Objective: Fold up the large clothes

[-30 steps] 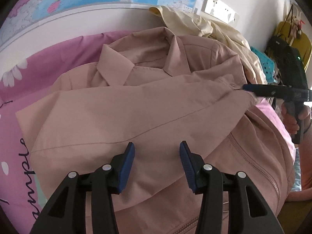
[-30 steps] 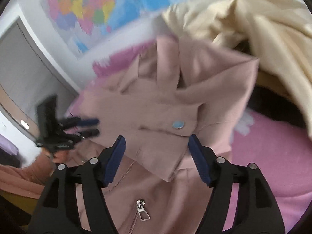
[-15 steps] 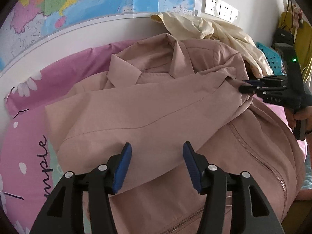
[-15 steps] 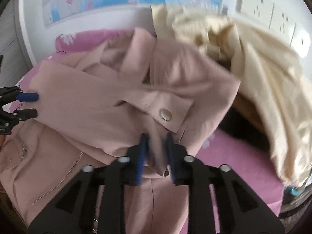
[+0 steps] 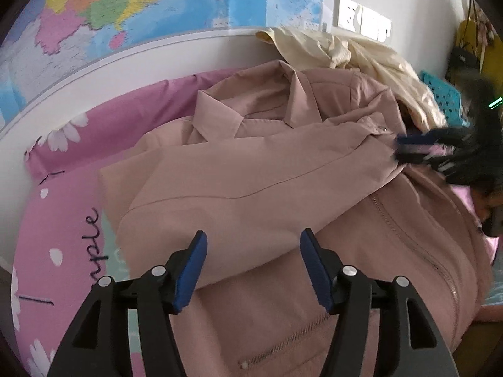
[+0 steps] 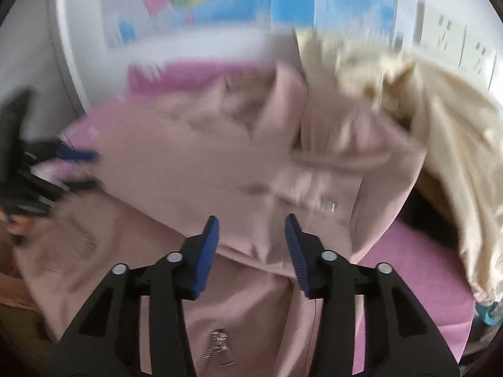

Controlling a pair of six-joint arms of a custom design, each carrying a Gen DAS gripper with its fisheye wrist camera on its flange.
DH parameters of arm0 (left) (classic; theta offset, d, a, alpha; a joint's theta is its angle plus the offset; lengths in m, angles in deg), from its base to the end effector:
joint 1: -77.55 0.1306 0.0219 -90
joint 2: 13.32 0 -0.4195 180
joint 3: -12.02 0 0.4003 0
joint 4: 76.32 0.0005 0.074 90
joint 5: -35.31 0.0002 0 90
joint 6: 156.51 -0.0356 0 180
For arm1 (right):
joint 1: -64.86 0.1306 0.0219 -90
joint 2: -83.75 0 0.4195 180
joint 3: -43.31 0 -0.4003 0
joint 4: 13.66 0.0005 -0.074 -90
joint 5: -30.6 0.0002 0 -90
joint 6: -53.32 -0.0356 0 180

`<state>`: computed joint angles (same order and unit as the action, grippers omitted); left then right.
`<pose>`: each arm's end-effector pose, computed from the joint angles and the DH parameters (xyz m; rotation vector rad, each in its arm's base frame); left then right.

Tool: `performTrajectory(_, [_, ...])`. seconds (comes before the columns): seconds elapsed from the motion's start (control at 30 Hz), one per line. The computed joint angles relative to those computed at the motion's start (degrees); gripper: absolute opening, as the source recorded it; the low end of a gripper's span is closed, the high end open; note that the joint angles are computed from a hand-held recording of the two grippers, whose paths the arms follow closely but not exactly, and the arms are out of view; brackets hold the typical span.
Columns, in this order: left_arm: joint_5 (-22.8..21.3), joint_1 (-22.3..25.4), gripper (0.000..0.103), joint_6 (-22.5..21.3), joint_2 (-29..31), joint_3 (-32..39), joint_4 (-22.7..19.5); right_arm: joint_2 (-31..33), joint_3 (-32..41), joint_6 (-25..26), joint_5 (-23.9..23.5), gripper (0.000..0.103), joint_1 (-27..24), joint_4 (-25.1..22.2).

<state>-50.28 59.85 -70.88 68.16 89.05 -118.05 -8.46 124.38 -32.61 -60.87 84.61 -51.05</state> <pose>0.4130 -0.1352 0.4353 0.4923 2.3317 -0.2024 0.4533 0.1632 0.4265 -0.4967 2.2931 0.1653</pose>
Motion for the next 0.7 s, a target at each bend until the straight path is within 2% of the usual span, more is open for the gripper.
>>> performTrajectory(0.07, [1.0, 1.7, 0.065, 0.9, -2.2, -1.4, -0.1, 2.5, 0.8, -2.2, -0.1, 0.03, -1.4, -1.6])
performTrajectory(0.2, [3.7, 5.8, 0.067, 3.1, -6.0, -4.0, -1.4, 1.4, -0.5, -4.7, -5.1, 0.032, -4.0, -0.9])
performTrajectory(0.27, [6.2, 8.8, 0.069, 4.4, -8.1, -5.7, -2.6, -1.5, -2.2, -5.4, -7.3, 0.057, -5.1, 0.2])
performTrajectory(0.33, [9.9, 11.6, 0.071, 5.4, -9.7, -7.2, -3.5, -4.2, -3.6, -6.0, -8.8, 0.06, -5.9, 0.8])
performTrajectory(0.4, [14.7, 14.4, 0.072, 6.4, -11.1, -8.7, -5.3, -8.5, -6.7, -7.4, -12.9, 0.064, -8.1, 1.0])
performTrajectory(0.47, [17.2, 15.7, 0.072, 6.5, -12.4, -10.3, -6.5, -11.9, -9.4, -8.5, -16.4, 0.075, -10.0, 0.4])
performTrajectory(0.7, [29.6, 17.3, 0.074, 6.5, -15.9, -15.8, -9.9, -20.8, -19.3, -13.8, -24.2, 0.08, -16.1, -1.9])
